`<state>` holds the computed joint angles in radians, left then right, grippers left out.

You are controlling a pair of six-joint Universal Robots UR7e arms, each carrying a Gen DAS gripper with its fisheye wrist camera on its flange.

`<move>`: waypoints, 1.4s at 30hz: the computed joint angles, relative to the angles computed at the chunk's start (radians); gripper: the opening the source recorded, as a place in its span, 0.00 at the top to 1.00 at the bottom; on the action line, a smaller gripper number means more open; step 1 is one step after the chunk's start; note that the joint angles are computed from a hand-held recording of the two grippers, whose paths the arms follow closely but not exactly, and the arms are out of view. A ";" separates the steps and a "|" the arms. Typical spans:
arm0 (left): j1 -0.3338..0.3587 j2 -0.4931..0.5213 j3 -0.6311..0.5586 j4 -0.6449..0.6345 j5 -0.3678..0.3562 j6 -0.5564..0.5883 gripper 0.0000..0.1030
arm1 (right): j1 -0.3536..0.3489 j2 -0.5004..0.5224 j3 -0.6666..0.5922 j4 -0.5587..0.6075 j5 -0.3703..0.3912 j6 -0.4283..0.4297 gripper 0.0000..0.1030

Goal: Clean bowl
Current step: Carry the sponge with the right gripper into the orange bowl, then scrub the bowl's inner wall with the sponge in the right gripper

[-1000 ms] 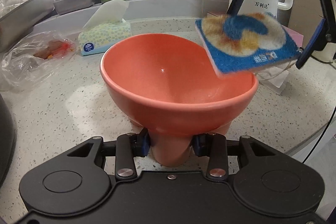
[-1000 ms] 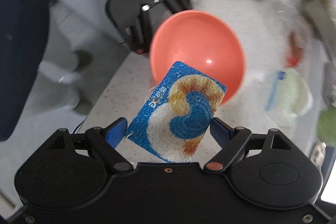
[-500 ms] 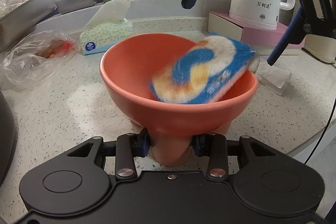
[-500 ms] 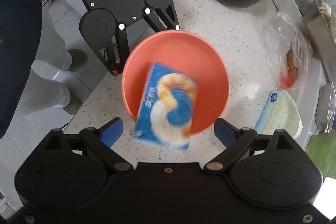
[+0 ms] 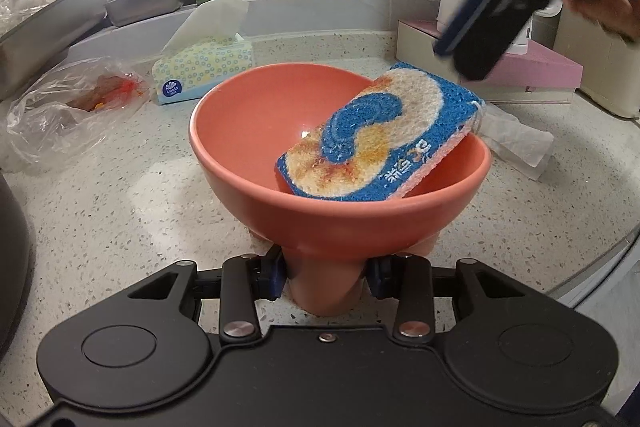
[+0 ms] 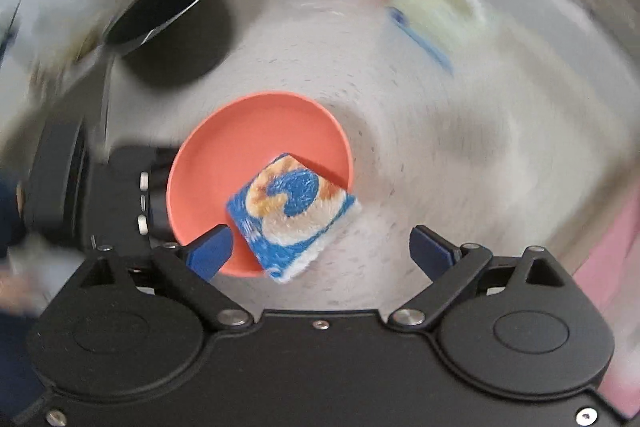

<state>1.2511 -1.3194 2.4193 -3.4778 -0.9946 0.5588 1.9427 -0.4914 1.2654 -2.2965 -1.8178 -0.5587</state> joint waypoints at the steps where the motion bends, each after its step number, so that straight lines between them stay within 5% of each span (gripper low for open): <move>1: 0.001 -0.001 0.000 0.002 -0.002 0.002 0.63 | -0.006 0.010 -0.012 0.010 -0.001 0.083 0.06; 4: 0.002 -0.005 -0.002 0.013 -0.005 0.006 0.63 | -0.025 0.013 0.013 -0.016 0.048 0.248 0.09; 7: 0.003 -0.008 -0.004 0.023 -0.006 0.009 0.63 | -0.019 0.032 0.000 0.001 0.038 0.288 0.24; 9: 0.003 -0.008 -0.004 0.023 -0.006 0.010 0.63 | -0.011 0.042 -0.006 0.003 0.009 0.320 0.43; 12: 0.003 -0.007 -0.003 0.019 -0.004 0.007 0.62 | -0.007 0.046 -0.010 0.008 -0.006 0.346 0.52; 17: 0.006 -0.011 -0.008 0.036 -0.009 0.008 0.62 | 0.010 0.044 -0.009 -0.014 -0.056 0.291 0.65; 25: 0.006 -0.010 -0.012 0.041 -0.011 0.015 0.63 | 0.046 0.021 0.021 -0.069 -0.112 0.089 0.85; 33: -0.007 0.006 -0.002 0.004 0.012 0.011 0.63 | 0.111 0.013 0.120 -0.225 -0.200 -0.402 0.89; 38: -0.013 0.014 0.003 -0.018 0.023 0.001 0.63 | 0.119 0.000 0.207 -0.369 -0.181 -0.924 0.89; 42: -0.015 0.016 0.003 -0.024 0.027 -0.005 0.63 | 0.109 -0.038 0.239 -0.287 -0.140 -1.227 0.89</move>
<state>1.2359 -1.3029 2.4225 -3.5020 -0.9679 0.5541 2.0519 -0.5293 1.5041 -2.5833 -1.9583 -1.7854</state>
